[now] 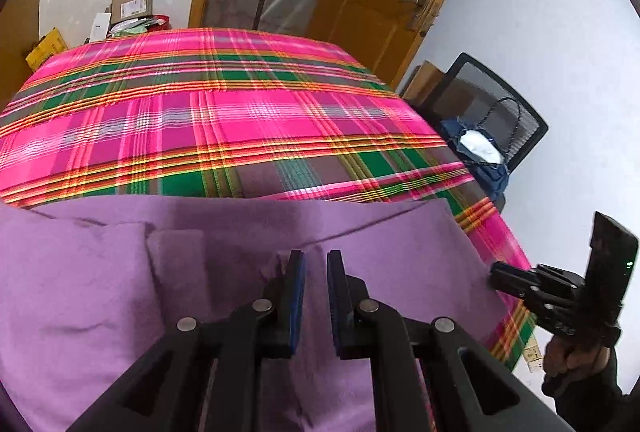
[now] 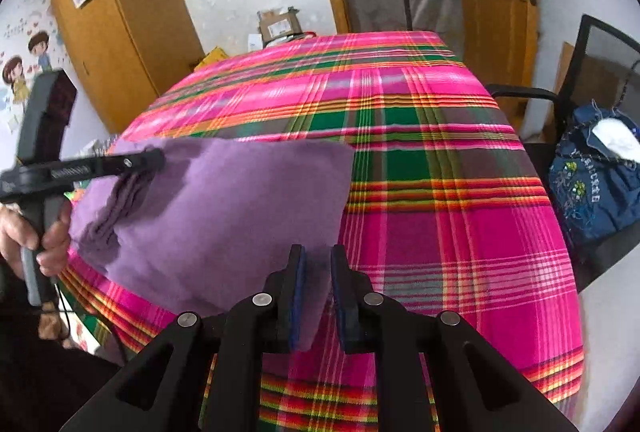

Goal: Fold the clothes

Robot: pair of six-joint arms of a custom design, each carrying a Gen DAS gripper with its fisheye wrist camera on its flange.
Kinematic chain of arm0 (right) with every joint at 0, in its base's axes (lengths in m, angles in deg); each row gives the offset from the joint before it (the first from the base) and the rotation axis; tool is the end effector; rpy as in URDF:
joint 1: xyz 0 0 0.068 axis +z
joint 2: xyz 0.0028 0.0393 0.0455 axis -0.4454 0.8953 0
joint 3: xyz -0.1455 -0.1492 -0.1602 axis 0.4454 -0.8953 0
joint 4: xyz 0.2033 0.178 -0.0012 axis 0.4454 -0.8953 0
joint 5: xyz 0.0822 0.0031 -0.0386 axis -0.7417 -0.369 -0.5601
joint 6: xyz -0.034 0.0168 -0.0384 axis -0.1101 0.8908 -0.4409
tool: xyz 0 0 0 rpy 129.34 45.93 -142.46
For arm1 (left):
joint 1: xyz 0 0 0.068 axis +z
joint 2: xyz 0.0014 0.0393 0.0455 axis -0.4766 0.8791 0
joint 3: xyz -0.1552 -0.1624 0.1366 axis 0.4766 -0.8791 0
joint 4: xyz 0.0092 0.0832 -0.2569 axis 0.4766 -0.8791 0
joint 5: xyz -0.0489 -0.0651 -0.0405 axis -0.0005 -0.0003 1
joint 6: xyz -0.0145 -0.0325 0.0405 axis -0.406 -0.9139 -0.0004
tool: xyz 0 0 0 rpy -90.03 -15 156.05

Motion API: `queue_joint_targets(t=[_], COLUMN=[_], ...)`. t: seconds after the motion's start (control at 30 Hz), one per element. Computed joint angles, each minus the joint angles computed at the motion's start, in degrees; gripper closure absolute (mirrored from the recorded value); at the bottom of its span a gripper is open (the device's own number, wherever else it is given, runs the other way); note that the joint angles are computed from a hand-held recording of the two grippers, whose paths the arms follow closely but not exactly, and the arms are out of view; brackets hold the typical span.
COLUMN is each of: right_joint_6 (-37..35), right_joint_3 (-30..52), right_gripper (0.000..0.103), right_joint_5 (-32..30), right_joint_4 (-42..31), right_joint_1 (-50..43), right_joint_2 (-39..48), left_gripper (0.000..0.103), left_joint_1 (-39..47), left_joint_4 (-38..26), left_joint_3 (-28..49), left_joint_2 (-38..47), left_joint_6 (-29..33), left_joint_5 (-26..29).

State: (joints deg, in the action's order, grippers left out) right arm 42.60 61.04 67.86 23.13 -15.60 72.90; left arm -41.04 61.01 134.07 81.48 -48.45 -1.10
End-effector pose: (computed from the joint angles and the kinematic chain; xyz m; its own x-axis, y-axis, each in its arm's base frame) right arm 0.1407 0.0208 0.1228 -0.6394 0.3487 -0.6853 0.2681 0.9364 0.2264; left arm 0.3834 -0.1072 0.1330 -0.6179 0.5059 -0.6019 0.7641 0.5666 -0.3082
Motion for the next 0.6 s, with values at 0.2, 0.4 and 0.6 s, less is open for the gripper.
queue_joint_targets(t=[0.2,0.4,0.6], right_joint_6=[1.2,0.6,0.9], right_joint_3=[-0.8,0.1,-0.3], right_gripper=[0.083,0.077,0.076], right_joint_5=[-4.4,-3.4,1.1], right_joint_4=[3.0,8.3,10.9], right_joint_1=[-4.6,-3.6,-0.5], right_joint_2=[-0.5,5.6,6.8], left_gripper=[0.093,0.093,0.093], left_joint_1=[-0.5,-0.9,-1.6], left_joint_4=[1.4,3.9,3.9], left_joint_3=[0.9,-1.2,-3.8], left_joint_2=[2.6,1.6,-2.3], left_joint_6=[-1.8,-2.4,-2.7], left_joint_5=[-1.3,-2.1,-5.2])
